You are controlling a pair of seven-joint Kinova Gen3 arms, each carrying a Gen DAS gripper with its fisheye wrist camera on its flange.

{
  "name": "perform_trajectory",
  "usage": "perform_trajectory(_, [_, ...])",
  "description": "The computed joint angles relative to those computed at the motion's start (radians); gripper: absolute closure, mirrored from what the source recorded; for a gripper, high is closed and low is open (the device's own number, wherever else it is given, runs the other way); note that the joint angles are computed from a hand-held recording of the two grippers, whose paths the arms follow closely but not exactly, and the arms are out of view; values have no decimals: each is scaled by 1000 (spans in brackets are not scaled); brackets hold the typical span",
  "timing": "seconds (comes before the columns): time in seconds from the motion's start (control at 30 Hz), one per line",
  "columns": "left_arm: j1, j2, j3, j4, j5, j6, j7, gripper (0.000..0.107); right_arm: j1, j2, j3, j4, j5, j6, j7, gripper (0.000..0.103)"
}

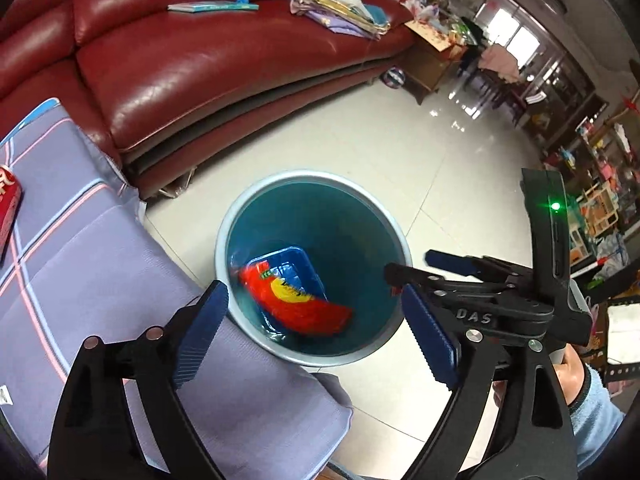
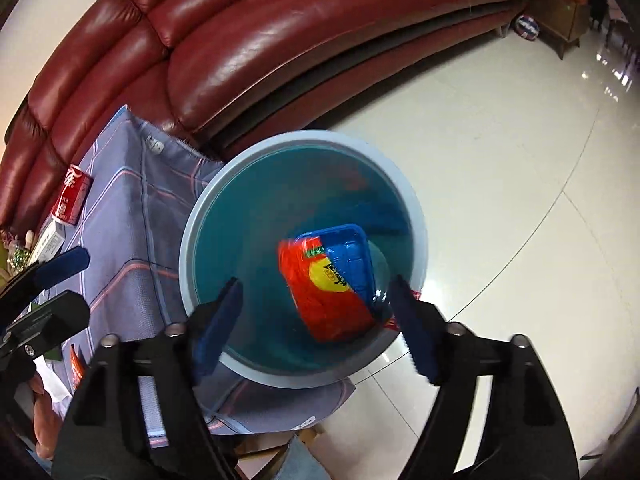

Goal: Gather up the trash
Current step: 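Move both tools back over the table toward the Ovaltine wrapper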

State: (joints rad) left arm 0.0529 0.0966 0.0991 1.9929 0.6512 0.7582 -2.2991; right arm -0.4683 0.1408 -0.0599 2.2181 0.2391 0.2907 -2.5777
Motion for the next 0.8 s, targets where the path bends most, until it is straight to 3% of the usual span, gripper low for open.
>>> perform_trajectory(0.17, [-25,-32,-24,27,19,20,-13,16,-37,-20,12,-2,63,31,-96,25])
perform_trajectory(0.4, [-70,-107,-81,79,39,64,-63,16,-65,-56,-41,-23,149,86,-201,23])
perform_trajectory(0.67, [-153,-206,-187,134,11,118,-134,15,-124,-68,-118,-71,240,138,-330,23])
perform_trajectory(0.8, [-217,-258,-273,163,-14,164,-191,15,-179,-55,-147,-111,283,164,-379,23])
